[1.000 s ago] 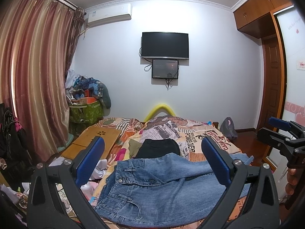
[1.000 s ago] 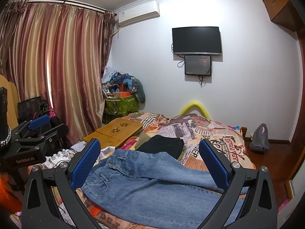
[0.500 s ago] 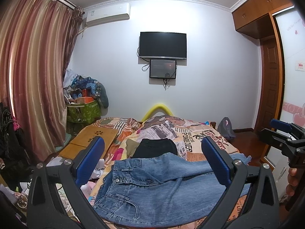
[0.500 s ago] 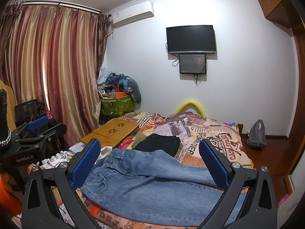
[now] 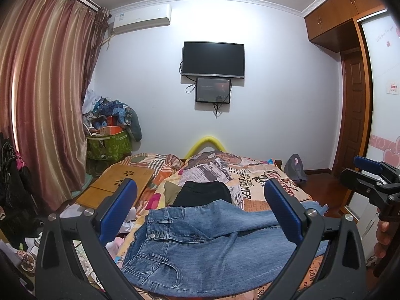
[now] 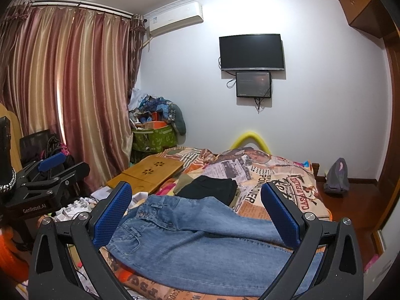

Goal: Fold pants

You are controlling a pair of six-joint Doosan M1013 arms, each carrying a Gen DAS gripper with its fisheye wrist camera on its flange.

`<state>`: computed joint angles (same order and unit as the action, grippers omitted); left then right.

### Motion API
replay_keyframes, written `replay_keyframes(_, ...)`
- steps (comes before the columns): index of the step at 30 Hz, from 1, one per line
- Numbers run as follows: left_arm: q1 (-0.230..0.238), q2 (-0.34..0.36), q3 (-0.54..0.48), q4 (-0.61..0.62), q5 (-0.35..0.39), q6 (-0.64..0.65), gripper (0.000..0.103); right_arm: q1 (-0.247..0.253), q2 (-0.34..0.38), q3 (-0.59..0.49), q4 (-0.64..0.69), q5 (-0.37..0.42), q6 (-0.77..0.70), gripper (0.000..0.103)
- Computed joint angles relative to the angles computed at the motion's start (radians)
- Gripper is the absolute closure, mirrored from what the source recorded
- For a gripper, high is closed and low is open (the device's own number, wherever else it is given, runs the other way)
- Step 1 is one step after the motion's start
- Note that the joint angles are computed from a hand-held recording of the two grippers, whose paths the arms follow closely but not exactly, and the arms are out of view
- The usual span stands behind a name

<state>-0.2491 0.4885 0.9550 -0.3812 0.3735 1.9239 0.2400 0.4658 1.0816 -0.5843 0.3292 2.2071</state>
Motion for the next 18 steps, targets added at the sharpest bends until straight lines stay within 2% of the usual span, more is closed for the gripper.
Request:
replay_keyframes(13, 0.0, -0.002, 0.005, -0.005, -0.003, 0.003, 0.0, 0.002, 0.0, 0.001, -0.008, 0.0, 0.006, 0.0)
replay_keyframes(18, 0.003, 0.002, 0.0, -0.047, 0.007, 0.049, 0.0, 0.002, 0.0, 0.0, -0.008, 0.0, 0.008, 0.0)
